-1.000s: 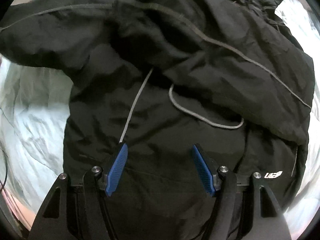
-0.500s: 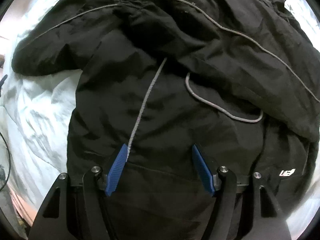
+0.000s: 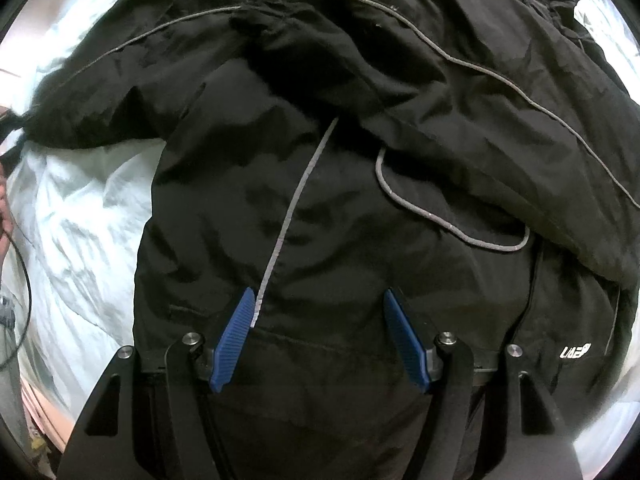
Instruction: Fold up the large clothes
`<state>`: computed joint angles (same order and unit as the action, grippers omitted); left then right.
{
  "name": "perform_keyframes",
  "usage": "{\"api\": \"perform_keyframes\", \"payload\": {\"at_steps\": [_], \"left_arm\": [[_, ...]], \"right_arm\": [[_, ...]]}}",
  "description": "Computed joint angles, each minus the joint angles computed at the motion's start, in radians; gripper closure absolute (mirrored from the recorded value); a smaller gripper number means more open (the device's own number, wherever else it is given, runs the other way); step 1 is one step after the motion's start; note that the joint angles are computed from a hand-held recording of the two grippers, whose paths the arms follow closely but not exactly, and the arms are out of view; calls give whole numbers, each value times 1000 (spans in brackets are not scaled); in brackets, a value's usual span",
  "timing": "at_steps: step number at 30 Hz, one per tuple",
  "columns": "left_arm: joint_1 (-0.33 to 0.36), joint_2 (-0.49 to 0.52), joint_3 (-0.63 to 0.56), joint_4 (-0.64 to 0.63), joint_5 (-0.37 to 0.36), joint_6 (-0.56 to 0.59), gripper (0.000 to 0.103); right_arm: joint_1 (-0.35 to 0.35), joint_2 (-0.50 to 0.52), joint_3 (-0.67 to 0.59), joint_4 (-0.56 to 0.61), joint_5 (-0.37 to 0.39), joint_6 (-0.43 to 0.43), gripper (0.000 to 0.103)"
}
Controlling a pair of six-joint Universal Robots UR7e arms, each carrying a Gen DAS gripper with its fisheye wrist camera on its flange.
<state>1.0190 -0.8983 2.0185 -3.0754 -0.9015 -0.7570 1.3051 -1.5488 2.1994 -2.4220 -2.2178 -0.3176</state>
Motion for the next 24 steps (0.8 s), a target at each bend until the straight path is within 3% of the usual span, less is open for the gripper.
{"api": "perform_keyframes", "payload": {"at_steps": [4, 8, 11, 19, 24], "left_arm": [[-105, -32, 26, -69, 15, 82, 86], [-203, -18, -11, -29, -5, 152, 86], [-253, 41, -73, -11, -71, 212, 86], [-324, 336, -374, 192, -292, 314, 86], [-357, 518, -594, 302, -497, 392, 86]], "right_arm": [[-17, -24, -5, 10, 25, -26, 32], [-45, -62, -13, 25, 72, -57, 32], [-67, -99, -31, 46, 107, -75, 32], [-203, -231, -70, 86, 215, -129, 32], [-317, -298, -107, 105, 272, -155, 32]]}}
